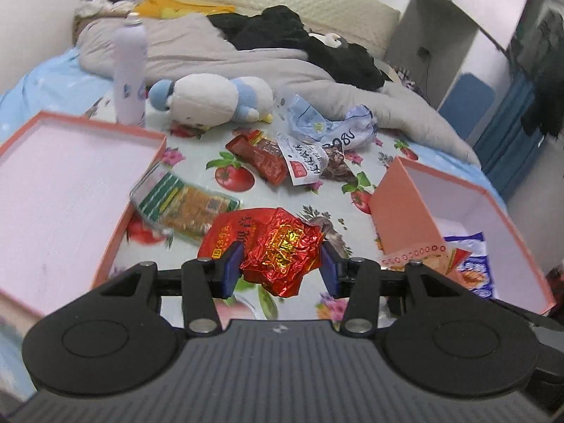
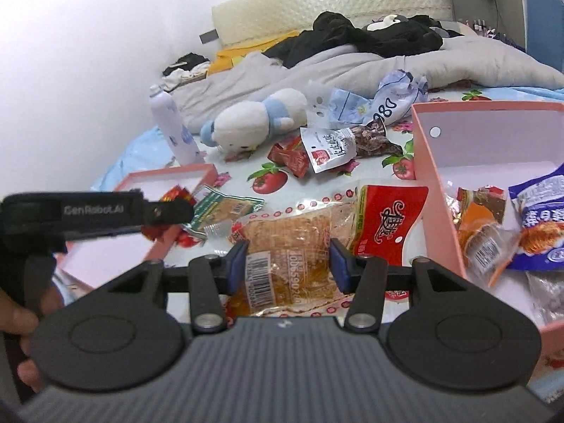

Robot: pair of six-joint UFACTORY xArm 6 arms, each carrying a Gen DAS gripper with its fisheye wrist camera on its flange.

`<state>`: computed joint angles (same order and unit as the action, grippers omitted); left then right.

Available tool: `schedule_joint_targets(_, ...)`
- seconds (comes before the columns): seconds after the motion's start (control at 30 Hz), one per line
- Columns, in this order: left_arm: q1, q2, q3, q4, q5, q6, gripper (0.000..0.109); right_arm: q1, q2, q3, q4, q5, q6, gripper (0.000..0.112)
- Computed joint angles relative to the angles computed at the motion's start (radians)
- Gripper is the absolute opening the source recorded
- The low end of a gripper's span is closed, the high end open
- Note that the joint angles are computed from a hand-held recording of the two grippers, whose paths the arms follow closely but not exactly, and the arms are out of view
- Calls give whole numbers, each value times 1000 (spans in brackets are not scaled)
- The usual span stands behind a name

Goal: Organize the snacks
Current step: 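Carry both held snacks over the open pink box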

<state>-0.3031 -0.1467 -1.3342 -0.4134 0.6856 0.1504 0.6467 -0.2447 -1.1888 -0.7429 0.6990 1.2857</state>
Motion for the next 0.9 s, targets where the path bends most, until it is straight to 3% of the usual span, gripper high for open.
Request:
schedule_joint_targets(0.5,-41,-283,171,7,0,-118,52,157,-215,60,-54,219,72,51)
schedule_joint_targets(0.9,-161,-335,191,-25,29,-113,52,289,-370,109,-129,498,138,51)
